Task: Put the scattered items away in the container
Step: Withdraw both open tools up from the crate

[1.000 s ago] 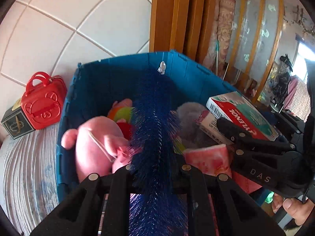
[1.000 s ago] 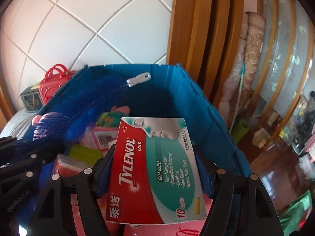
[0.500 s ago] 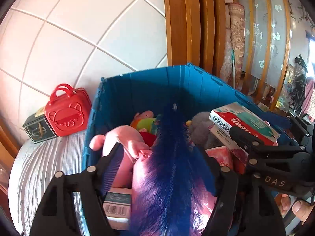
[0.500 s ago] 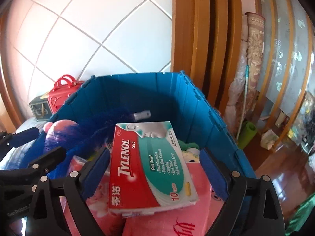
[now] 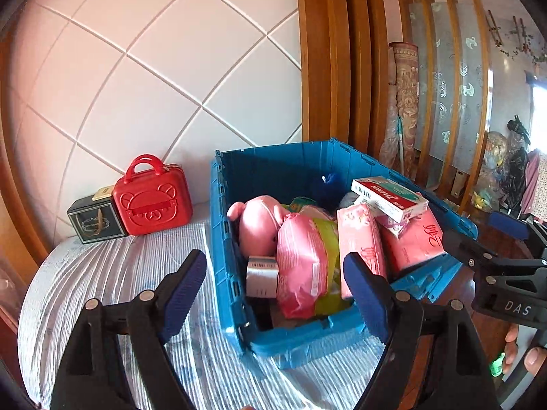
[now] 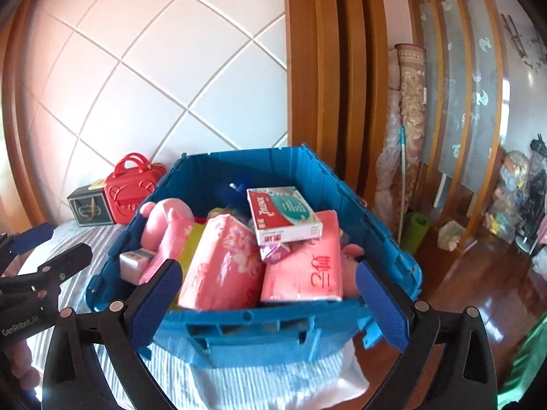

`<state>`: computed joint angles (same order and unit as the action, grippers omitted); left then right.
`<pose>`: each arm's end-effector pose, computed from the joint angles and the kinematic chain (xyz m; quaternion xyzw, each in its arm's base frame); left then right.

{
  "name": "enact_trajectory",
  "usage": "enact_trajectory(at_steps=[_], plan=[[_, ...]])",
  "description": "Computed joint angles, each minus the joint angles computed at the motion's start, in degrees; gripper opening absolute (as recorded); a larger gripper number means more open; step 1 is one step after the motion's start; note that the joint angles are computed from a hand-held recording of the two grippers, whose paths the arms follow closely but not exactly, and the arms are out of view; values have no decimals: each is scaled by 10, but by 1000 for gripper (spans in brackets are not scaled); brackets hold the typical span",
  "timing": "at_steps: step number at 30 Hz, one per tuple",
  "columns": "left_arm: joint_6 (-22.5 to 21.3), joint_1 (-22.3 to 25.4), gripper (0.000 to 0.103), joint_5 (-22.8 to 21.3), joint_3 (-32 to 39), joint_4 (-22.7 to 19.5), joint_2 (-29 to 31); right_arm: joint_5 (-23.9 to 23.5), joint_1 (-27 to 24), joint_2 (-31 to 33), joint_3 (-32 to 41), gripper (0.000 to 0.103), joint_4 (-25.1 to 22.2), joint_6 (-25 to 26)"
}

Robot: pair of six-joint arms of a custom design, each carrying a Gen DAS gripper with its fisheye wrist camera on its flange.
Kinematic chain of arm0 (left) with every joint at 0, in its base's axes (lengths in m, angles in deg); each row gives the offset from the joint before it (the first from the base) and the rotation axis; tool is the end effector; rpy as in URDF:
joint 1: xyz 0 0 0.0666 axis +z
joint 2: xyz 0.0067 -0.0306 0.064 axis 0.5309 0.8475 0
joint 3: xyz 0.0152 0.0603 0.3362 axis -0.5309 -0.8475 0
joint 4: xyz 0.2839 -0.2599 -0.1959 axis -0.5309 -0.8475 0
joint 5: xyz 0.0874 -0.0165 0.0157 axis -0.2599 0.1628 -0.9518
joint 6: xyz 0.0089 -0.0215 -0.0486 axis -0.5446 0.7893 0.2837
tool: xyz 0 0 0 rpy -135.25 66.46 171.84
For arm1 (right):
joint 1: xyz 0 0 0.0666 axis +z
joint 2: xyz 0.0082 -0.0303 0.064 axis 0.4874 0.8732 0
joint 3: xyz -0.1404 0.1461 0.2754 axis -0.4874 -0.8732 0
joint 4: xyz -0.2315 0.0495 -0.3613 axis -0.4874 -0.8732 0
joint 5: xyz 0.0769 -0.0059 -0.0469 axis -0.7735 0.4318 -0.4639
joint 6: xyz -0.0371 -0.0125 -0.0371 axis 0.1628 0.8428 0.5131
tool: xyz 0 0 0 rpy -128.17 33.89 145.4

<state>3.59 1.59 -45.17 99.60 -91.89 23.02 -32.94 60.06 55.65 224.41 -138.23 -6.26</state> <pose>0.4409 -0.2437 0.7117 0.0328 0.8666 -0.0138 0.4977 0.4560 0.2569 0.6996 -0.0352 0.8624 0.0307 0.5040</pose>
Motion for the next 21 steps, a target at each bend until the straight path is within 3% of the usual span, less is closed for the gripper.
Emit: enact_trajectory(at_steps=[3, 7, 12, 21], plan=[[30, -1, 82, 1, -109, 35, -78, 26, 27, -53, -73, 103, 13, -18], [35, -16, 82, -19, -177, 48, -136, 53, 59, -97, -129, 103, 15, -36], [43, -29, 82, -24, -217, 49, -174, 73, 87, -138, -179, 103, 18, -57], [43, -45, 82, -34, -249, 52, -203, 88, 100, -159, -198, 103, 14, -73]])
